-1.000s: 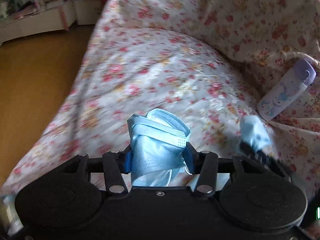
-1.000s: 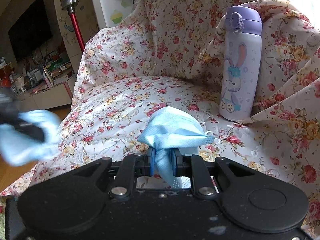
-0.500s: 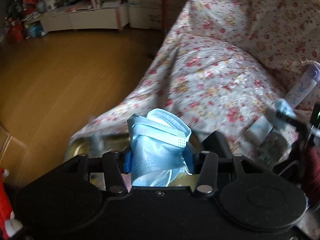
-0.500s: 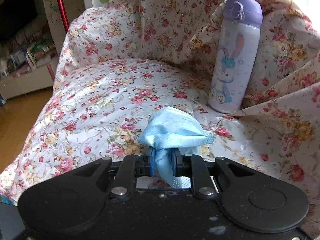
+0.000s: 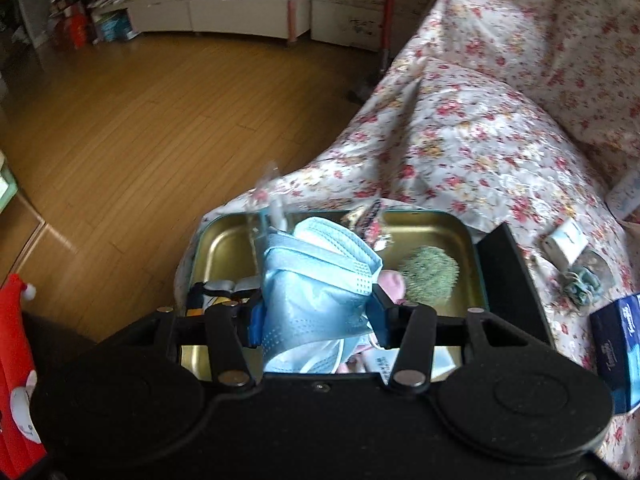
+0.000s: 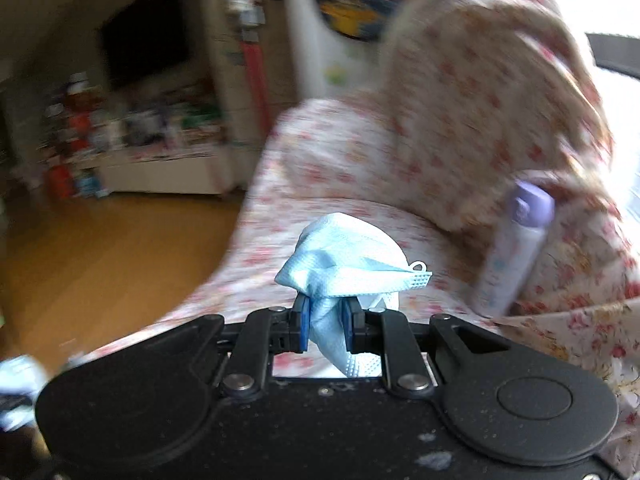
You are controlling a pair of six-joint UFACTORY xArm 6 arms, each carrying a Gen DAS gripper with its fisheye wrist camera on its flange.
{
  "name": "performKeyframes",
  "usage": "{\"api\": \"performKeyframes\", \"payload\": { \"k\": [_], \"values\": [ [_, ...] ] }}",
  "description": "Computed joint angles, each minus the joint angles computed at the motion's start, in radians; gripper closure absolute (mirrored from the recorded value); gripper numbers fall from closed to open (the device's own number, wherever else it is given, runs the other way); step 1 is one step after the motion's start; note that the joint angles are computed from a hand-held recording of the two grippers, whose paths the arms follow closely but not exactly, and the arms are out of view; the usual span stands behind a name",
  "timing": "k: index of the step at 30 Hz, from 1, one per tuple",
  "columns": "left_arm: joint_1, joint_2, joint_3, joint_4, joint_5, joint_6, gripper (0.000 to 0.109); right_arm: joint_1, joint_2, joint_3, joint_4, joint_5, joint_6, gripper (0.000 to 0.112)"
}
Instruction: Organize soft objects
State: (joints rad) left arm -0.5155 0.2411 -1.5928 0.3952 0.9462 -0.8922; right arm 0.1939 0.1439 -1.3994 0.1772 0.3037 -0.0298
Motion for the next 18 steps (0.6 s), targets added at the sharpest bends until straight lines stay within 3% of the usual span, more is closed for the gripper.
{"api": "performKeyframes", "payload": {
  "k": [4, 8, 11, 18],
  "values": [
    [0.018, -0.008, 0.031, 0.002, -0.016, -0.028, 0.06, 0.077, -0.15, 0.092, 0.175, 0.105, -0.201, 0.096],
    [0.039, -0.006, 0.046, -0.027, -0.033, -0.038, 0.06, 0.141, -0.215, 0.132, 0.279, 0.225, -0.289, 0.096],
    [0.05, 0.012, 0.034, -0.035, -0.037, -0.037, 0.06, 0.182, -0.211, 0.133, 0.309, 0.291, -0.289, 0.096],
    [0.057, 0.072, -0.045, 0.013, 0.003, -0.042, 0.06, 0.266, -0.138, 0.121, 0.225, 0.318, -0.155, 0.096]
  ]
}}
